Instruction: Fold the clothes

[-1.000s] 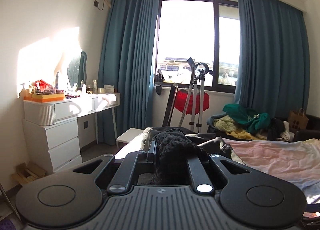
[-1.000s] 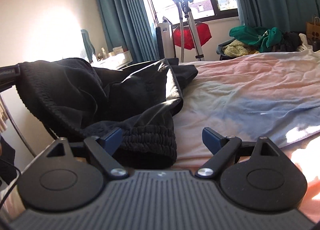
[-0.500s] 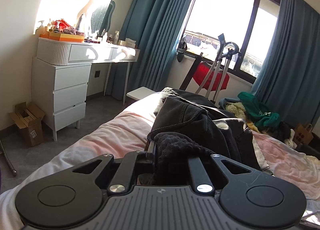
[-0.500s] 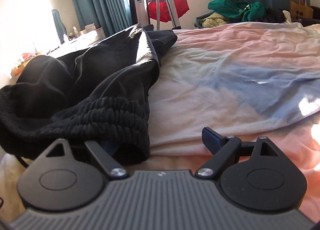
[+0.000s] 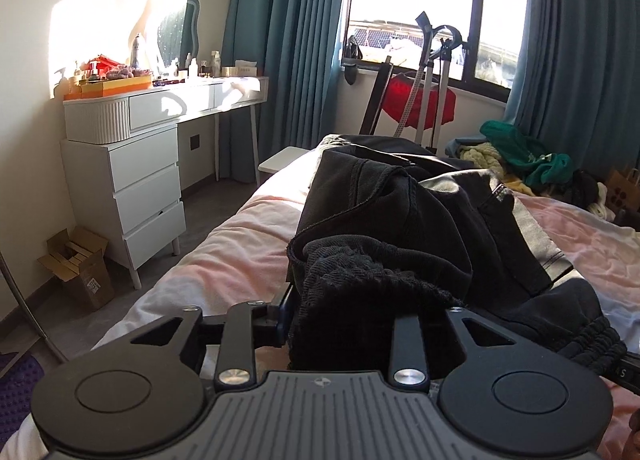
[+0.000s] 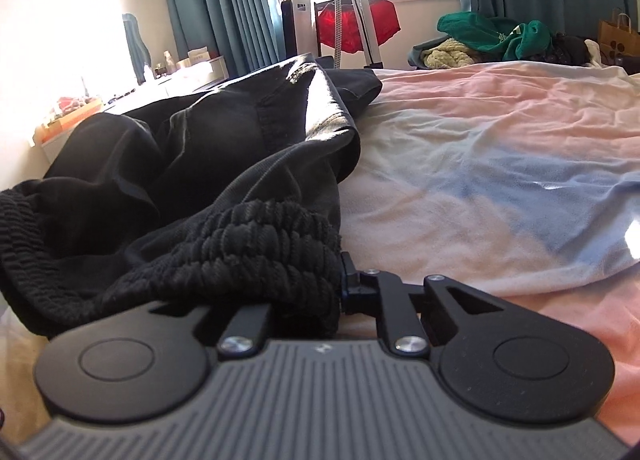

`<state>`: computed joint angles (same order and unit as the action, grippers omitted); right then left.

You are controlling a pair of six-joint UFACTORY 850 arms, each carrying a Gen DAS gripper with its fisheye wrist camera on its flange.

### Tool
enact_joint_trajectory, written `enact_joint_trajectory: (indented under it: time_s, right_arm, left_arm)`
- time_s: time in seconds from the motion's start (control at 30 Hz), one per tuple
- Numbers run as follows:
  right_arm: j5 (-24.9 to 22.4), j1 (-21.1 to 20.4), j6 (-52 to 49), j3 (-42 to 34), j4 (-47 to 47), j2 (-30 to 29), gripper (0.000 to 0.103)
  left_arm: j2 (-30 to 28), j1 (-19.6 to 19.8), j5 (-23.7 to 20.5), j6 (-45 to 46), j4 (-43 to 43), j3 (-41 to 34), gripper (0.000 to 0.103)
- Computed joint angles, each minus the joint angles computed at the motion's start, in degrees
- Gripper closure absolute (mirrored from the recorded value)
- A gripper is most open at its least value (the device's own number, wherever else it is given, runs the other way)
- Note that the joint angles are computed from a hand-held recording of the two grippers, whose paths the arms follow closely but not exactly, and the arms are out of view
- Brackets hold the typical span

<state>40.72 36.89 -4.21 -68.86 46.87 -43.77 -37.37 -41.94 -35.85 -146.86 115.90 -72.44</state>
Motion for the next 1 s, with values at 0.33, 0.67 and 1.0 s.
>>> enact_joint_trajectory:
  time_s: [0.33, 0.67, 1.0]
  right_arm:
    - [13.4, 3.2, 5.4, 10.6, 2.0, 8.8, 0.090]
    - [3.7, 2.6, 14.5, 13.4, -1.6, 10.0, 0.090]
    - [-3.6, 4.4, 39.7, -2.2, -39.8, 2.1, 0.088]
  left_arm:
    - [-2.5, -3.6, -2.2, 14.9, -13.4, -3.4, 0.042]
    - [-0.3, -1.1, -4.1, 3.8, -4.1, -2.5, 0.093]
    - [3.9, 8.6, -7.6, 15.1, -7.7, -8.4, 0.094]
